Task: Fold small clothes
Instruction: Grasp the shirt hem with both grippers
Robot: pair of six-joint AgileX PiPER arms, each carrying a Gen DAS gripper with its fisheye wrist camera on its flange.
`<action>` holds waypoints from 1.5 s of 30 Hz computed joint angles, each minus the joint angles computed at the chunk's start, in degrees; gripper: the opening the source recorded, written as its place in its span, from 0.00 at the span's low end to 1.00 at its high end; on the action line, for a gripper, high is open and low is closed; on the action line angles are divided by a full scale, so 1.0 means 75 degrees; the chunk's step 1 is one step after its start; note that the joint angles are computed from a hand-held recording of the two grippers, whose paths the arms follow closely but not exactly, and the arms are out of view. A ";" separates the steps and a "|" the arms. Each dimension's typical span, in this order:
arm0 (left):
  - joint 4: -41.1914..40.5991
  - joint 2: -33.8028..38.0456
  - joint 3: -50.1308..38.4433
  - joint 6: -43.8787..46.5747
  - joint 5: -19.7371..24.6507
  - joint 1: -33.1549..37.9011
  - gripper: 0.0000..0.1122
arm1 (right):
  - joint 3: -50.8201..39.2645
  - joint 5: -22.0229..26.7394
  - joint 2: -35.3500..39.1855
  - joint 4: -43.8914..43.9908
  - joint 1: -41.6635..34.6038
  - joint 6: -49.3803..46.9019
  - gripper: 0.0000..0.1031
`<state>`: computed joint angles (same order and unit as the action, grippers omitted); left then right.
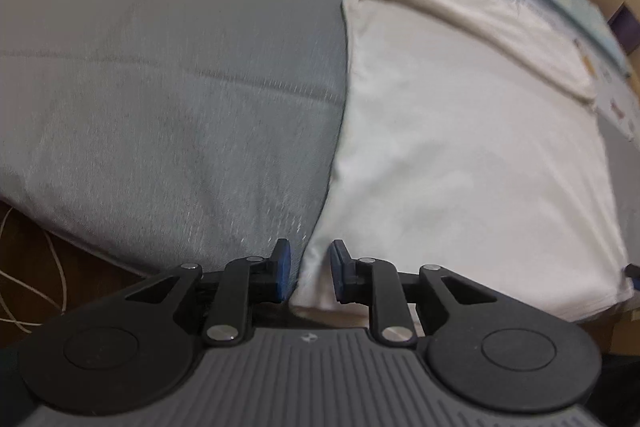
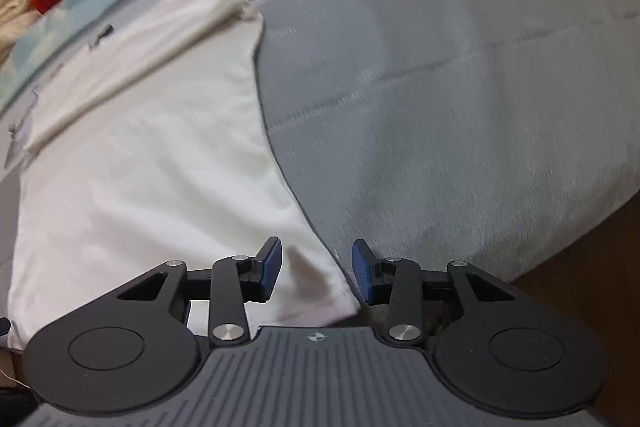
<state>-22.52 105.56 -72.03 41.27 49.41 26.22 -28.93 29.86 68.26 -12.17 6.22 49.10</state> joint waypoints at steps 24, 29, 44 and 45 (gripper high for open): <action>0.0275 -0.0071 0.0075 -0.0064 0.0368 0.0047 0.20 | -0.0011 0.0432 0.0077 0.0364 0.0297 -0.0251 0.24; 0.0223 -0.0052 0.0129 0.0120 0.0294 0.0023 0.06 | -0.0016 0.0456 0.0135 0.0307 0.0440 -0.0235 0.22; 0.0484 -0.0163 0.0243 -0.0088 0.0227 -0.0008 0.09 | -0.0073 0.0501 0.0164 0.0468 0.0488 -0.0551 0.16; 0.0467 -0.0155 0.0220 -0.0078 0.0250 0.0005 0.08 | -0.0072 0.0503 0.0153 0.0502 0.0457 -0.0603 0.16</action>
<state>-19.01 104.40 -70.38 40.69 51.28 26.26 -29.47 33.63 69.41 -8.40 9.65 44.58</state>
